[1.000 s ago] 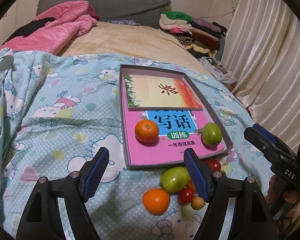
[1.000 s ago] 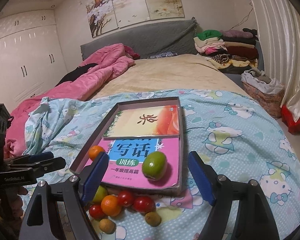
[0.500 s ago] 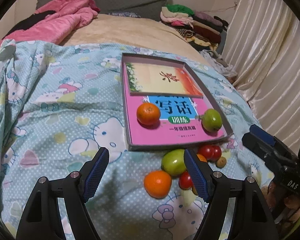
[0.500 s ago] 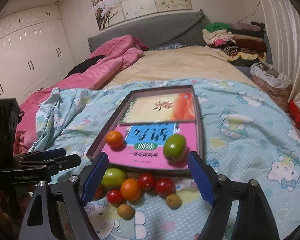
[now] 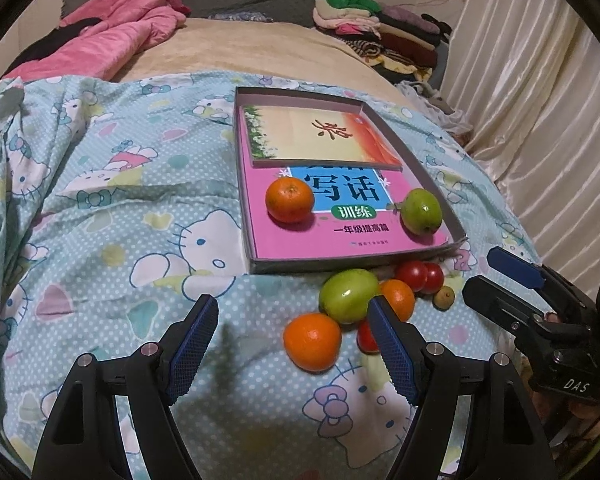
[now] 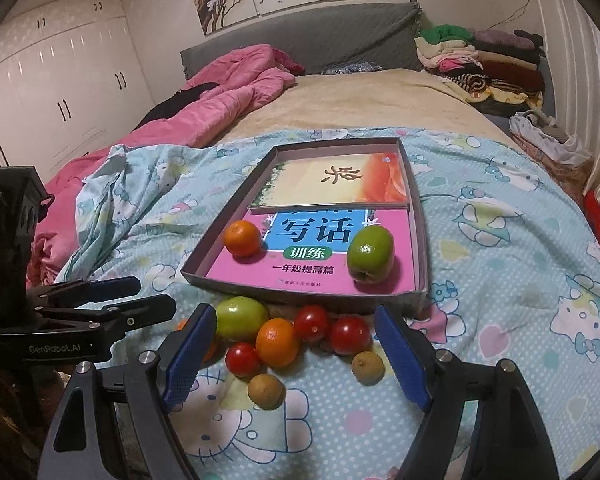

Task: Organize fruits
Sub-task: 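Withdraw both open tools from the tray back toward the fruit pile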

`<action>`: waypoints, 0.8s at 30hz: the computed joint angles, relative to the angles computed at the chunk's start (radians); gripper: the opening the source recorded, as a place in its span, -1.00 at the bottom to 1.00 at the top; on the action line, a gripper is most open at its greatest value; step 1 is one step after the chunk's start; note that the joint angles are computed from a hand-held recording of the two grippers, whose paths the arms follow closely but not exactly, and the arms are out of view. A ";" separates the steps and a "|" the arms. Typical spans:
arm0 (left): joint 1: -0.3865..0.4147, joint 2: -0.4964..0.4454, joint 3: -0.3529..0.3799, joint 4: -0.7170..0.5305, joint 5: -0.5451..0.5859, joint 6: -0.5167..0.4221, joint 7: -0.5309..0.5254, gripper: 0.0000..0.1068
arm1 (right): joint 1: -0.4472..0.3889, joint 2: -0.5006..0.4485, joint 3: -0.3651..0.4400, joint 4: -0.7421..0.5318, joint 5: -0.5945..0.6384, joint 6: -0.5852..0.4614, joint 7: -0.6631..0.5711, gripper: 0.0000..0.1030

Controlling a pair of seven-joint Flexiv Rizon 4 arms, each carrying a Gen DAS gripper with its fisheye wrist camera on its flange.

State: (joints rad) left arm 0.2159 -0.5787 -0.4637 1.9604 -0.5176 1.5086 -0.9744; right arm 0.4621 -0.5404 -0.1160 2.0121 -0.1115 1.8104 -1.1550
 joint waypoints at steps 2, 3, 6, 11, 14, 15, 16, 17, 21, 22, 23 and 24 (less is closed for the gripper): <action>0.001 0.003 -0.002 0.003 0.001 0.001 0.000 0.47 | 0.007 0.001 -0.006 0.000 -0.001 -0.007 -0.001 0.57; 0.003 0.004 -0.005 0.006 0.001 0.003 0.001 0.46 | 0.010 0.001 -0.009 0.002 -0.002 -0.007 -0.002 0.57; 0.005 0.008 -0.010 0.015 0.004 0.006 0.004 0.47 | 0.023 0.004 -0.020 0.009 -0.003 -0.008 -0.008 0.57; 0.011 0.010 -0.017 0.024 0.011 0.015 0.006 0.47 | 0.049 0.006 -0.043 0.019 -0.005 -0.014 -0.016 0.57; 0.005 0.010 -0.005 0.019 0.015 -0.001 -0.001 0.47 | 0.063 0.007 -0.054 0.023 -0.008 -0.023 -0.021 0.57; -0.004 0.010 0.007 0.015 0.017 -0.011 -0.005 0.47 | 0.066 0.007 -0.057 0.024 -0.010 -0.029 -0.022 0.57; -0.015 0.010 0.023 0.010 0.020 -0.021 -0.009 0.47 | 0.070 0.007 -0.061 0.025 -0.011 -0.032 -0.021 0.57; -0.021 0.010 0.030 0.008 0.018 -0.028 -0.009 0.47 | 0.071 0.007 -0.061 0.026 -0.013 -0.033 -0.022 0.57; -0.039 0.011 0.050 0.003 0.009 -0.042 -0.002 0.47 | 0.071 0.007 -0.059 0.028 -0.022 -0.037 -0.025 0.57; -0.041 0.011 0.051 0.003 0.007 -0.043 0.001 0.47 | 0.068 0.007 -0.056 0.027 -0.024 -0.039 -0.026 0.57; -0.043 0.011 0.052 0.004 0.003 -0.044 0.005 0.46 | 0.069 0.007 -0.056 0.027 -0.026 -0.041 -0.026 0.57; -0.045 0.012 0.054 0.004 0.001 -0.045 0.008 0.46 | 0.067 0.007 -0.054 0.027 -0.028 -0.042 -0.026 0.57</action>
State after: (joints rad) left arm 0.1704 -0.5669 -0.4096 1.9644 -0.5162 1.4633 -0.9662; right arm 0.5286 -0.5337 -0.1698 2.0392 -0.1393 1.7680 -1.1806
